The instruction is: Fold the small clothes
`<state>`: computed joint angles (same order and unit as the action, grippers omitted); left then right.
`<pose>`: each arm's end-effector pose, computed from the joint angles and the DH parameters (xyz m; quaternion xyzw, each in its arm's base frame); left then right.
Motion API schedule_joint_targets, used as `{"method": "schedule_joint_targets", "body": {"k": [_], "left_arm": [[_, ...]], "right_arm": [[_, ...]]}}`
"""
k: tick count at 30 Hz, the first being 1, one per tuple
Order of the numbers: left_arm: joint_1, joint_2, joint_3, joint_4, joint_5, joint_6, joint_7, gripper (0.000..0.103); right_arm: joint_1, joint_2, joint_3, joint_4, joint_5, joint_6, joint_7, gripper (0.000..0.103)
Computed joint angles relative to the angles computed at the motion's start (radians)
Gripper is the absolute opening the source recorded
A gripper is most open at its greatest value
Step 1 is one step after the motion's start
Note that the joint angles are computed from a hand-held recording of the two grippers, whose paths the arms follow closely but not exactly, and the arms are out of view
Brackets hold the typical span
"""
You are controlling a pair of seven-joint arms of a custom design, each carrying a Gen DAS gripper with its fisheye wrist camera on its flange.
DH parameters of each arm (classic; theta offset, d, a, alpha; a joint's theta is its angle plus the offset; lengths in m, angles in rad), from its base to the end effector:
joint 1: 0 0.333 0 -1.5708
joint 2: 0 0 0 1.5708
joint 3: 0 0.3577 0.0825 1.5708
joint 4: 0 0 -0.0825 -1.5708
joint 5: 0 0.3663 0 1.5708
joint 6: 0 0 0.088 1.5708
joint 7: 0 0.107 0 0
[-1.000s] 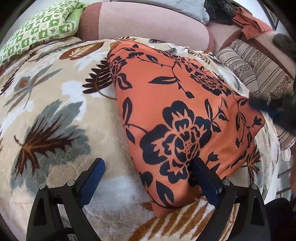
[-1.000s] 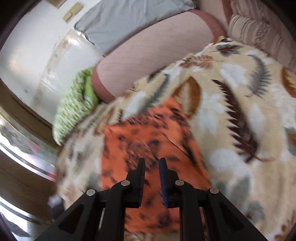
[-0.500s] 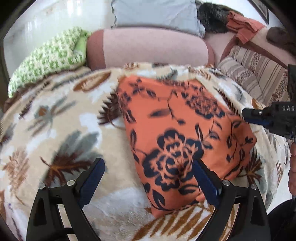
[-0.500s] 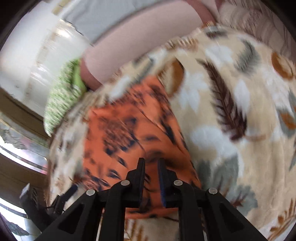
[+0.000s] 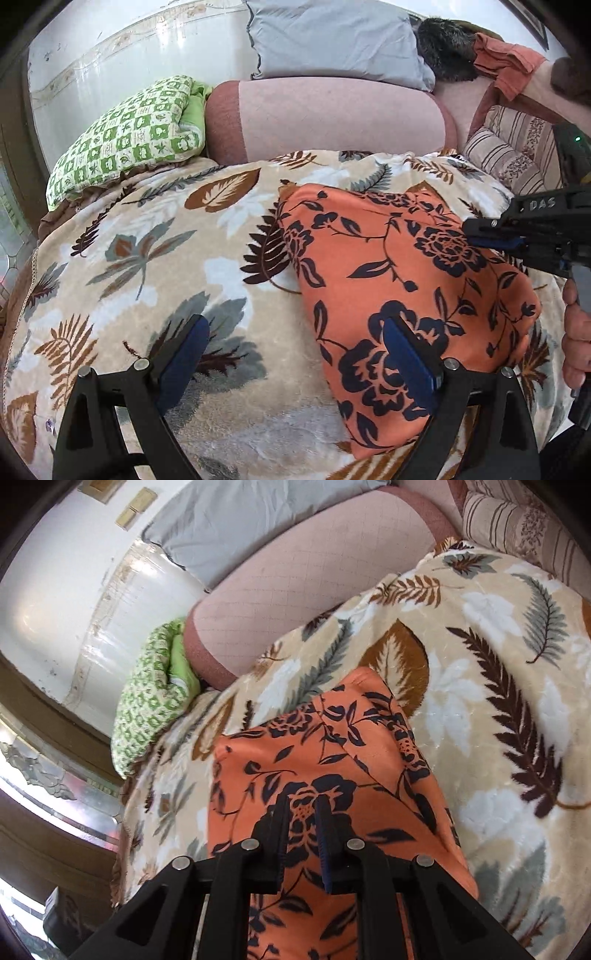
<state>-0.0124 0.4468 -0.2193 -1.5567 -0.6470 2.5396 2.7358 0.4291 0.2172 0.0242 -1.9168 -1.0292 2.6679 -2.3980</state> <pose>0.7126 -0.1292 0.4974 -0.3023 0.8753 -0.3476 0.1470 0.5594 0.2994 0.4795 -0.2370 0.8842 -0.1428 0.3764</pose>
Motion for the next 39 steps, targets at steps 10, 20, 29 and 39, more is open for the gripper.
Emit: {"method": "schedule_joint_targets", "body": {"k": [10,20,29,39], "left_arm": [[-0.049,0.041,0.036,0.016,0.118,0.052,-0.109,0.095],[-0.050,0.062,0.037,0.034,0.165,0.062,-0.158,0.095],[-0.047,0.075,0.034,0.047,0.179,0.061,-0.161,0.095],[-0.048,0.128,0.051,0.148,0.211,-0.009,-0.229,0.095]], "right_arm": [[-0.010,0.063,-0.001,0.022,0.187,0.003,-0.147,0.017],[-0.022,0.147,-0.054,0.138,0.083,0.199,-0.165,0.018],[-0.172,0.401,0.111,0.438,0.387,0.293,-0.631,0.018],[-0.262,0.480,0.240,0.487,0.635,0.255,-0.893,0.018]]}}
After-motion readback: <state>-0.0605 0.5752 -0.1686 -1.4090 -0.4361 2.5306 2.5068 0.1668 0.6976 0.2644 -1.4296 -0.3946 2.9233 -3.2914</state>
